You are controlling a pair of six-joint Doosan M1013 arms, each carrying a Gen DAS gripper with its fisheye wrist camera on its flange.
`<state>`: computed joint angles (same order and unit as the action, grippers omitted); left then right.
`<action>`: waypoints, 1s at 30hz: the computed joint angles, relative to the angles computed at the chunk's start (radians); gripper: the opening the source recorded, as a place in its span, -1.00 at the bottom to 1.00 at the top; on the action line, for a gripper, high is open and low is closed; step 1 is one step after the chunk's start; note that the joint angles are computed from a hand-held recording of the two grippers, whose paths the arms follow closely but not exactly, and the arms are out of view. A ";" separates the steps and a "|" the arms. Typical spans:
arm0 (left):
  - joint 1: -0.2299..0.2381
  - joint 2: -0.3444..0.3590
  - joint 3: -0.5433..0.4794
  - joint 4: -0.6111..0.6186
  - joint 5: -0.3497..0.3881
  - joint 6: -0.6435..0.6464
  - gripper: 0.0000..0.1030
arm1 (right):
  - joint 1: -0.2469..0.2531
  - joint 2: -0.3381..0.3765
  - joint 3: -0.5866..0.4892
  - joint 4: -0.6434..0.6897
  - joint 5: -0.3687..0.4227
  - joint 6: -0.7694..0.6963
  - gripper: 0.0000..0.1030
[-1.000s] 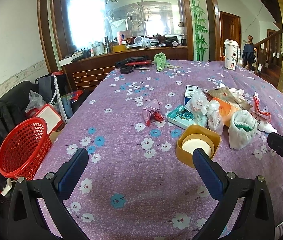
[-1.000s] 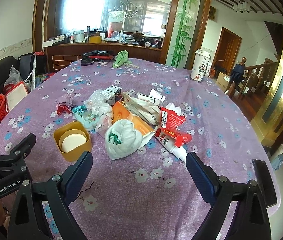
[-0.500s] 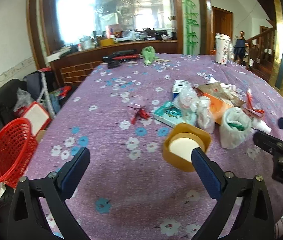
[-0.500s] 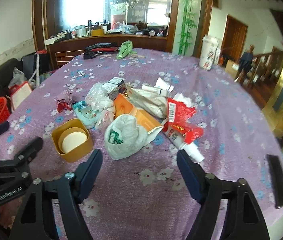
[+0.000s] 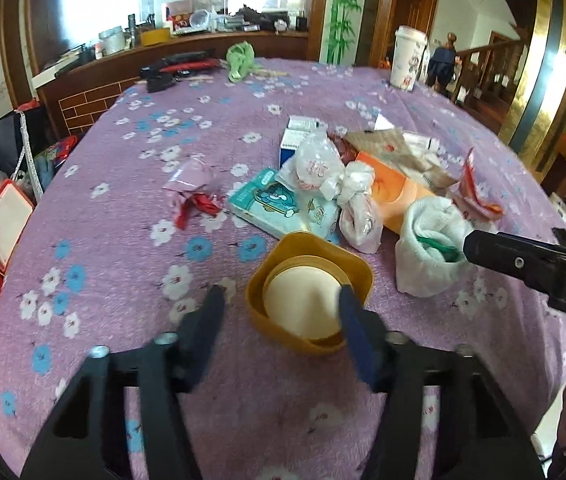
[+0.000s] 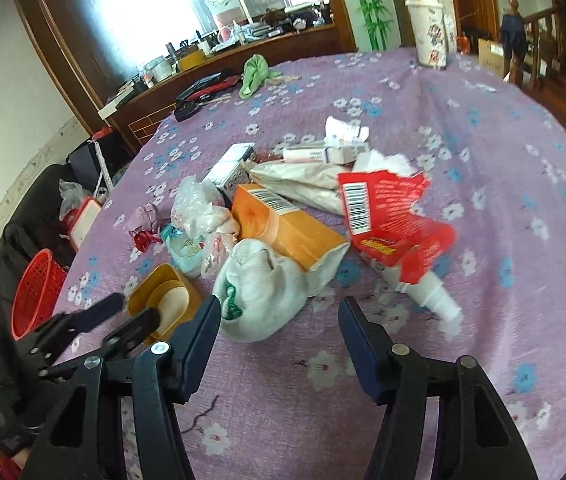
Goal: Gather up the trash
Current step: 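Grasp the tan bowl with the left tool while the right tool grasps the white cloth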
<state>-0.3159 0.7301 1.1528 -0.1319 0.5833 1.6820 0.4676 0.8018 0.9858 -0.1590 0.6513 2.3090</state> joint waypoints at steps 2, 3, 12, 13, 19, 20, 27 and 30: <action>0.001 0.018 -0.028 -0.009 0.034 -0.001 -0.16 | 0.000 0.014 -0.022 0.009 0.014 -0.010 0.27; 0.001 0.029 -0.046 -0.005 0.057 -0.012 -0.18 | -0.001 0.021 -0.034 0.013 0.023 -0.013 0.27; 0.009 0.041 -0.056 0.008 0.057 -0.037 -0.72 | -0.006 0.061 -0.085 0.042 0.054 -0.028 -0.35; 0.008 0.038 -0.050 0.014 0.048 -0.040 -0.73 | -0.003 0.056 -0.078 0.029 0.047 -0.022 -0.36; -0.004 0.003 0.012 0.108 -0.047 -0.101 -0.78 | 0.015 0.031 -0.040 -0.068 0.021 0.033 -0.43; -0.006 -0.006 0.027 0.131 -0.069 -0.118 -0.79 | 0.017 0.028 -0.035 -0.079 0.017 0.039 -0.43; -0.016 -0.052 0.099 0.337 -0.194 -0.291 -0.81 | 0.035 0.001 -0.007 -0.177 -0.003 0.099 -0.43; -0.023 -0.071 0.131 0.504 -0.239 -0.439 -0.81 | 0.040 -0.001 -0.007 -0.188 -0.002 0.101 -0.43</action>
